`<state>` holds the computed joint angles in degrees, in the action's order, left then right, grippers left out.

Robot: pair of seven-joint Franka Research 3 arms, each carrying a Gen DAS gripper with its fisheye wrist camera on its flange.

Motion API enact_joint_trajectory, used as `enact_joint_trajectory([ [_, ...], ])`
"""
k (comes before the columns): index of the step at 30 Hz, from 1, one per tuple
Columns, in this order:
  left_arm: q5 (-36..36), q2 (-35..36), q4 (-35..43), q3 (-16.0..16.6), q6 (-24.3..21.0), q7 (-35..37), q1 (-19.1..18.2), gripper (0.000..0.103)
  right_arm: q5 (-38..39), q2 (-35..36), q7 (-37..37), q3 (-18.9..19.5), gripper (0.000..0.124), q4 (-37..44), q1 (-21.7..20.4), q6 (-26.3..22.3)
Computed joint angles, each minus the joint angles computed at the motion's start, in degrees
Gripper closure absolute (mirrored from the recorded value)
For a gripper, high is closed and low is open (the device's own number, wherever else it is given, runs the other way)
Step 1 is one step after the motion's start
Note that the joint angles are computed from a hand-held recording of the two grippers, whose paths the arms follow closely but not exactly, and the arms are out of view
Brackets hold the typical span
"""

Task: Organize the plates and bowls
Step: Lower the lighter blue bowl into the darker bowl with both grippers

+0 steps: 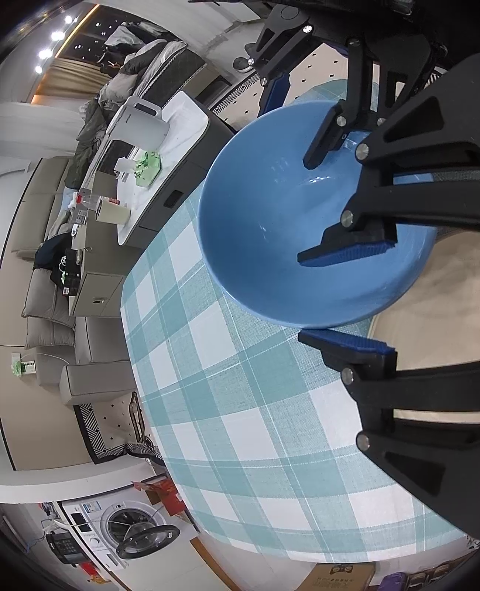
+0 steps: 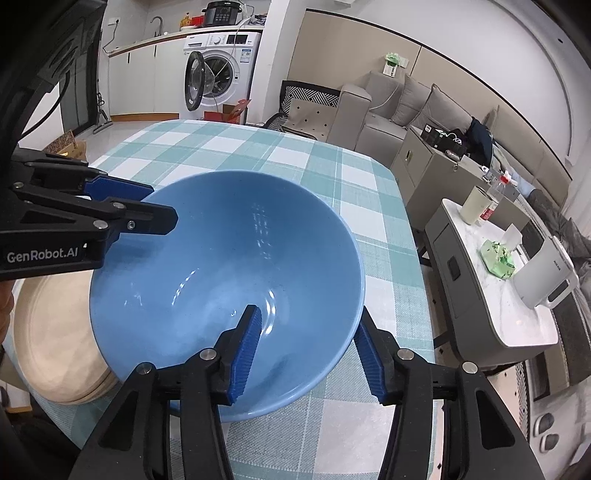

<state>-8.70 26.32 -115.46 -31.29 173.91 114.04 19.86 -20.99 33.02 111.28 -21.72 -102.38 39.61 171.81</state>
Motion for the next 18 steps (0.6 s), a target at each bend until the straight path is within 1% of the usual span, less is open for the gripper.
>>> enact_joint_trajectory([
  [2, 0.4, 0.0, 0.1, 0.5, 0.0, -0.2, -0.6, 0.066, 0.2, -0.1, -0.1, 0.3, 0.071, -0.1, -0.2, -0.1],
  [3, 0.5, 0.1, 0.2, 0.5, -0.1, -0.2, -0.5, 0.063, 0.4, 0.0, -0.4, 0.7, 0.070, 0.0, -0.6, -0.1],
  [5, 0.5, 0.1, 0.2, 0.2, -0.3, 0.0, -0.4, 0.060, 1.3, 0.2, -1.4, 2.0, 0.069, 0.5, -1.7, -0.6],
  [8, 0.8, 0.0, 0.3, 0.8, -0.4, -0.1, -1.0, 0.058, 3.1, 0.3, -3.0, 4.2, 0.068, 1.0, -3.8, -1.2],
  [10, 1.1, -0.2, 0.2, 1.6, -0.3, -0.6, -1.7, 0.049, 3.9, 0.2, -4.0, 5.2, 0.067, 1.0, -4.6, -1.2],
  [12, 2.0, -0.5, 0.0, 3.1, 0.2, -1.6, -3.1, 0.048, 5.7, -0.3, -6.5, 8.0, 0.059, 0.8, -7.1, -1.1],
  [14, 2.5, -0.5, 0.1, 3.6, -0.1, -2.0, -3.3, 0.048, 8.6, -1.0, -10.3, 12.0, 0.047, 0.0, -10.4, 0.0],
  [18, 3.4, -0.7, 0.2, 5.0, -0.8, -2.8, -4.3, 0.047, 14.0, -1.8, -15.8, 16.5, 0.040, -0.9, -14.1, 1.8],
])
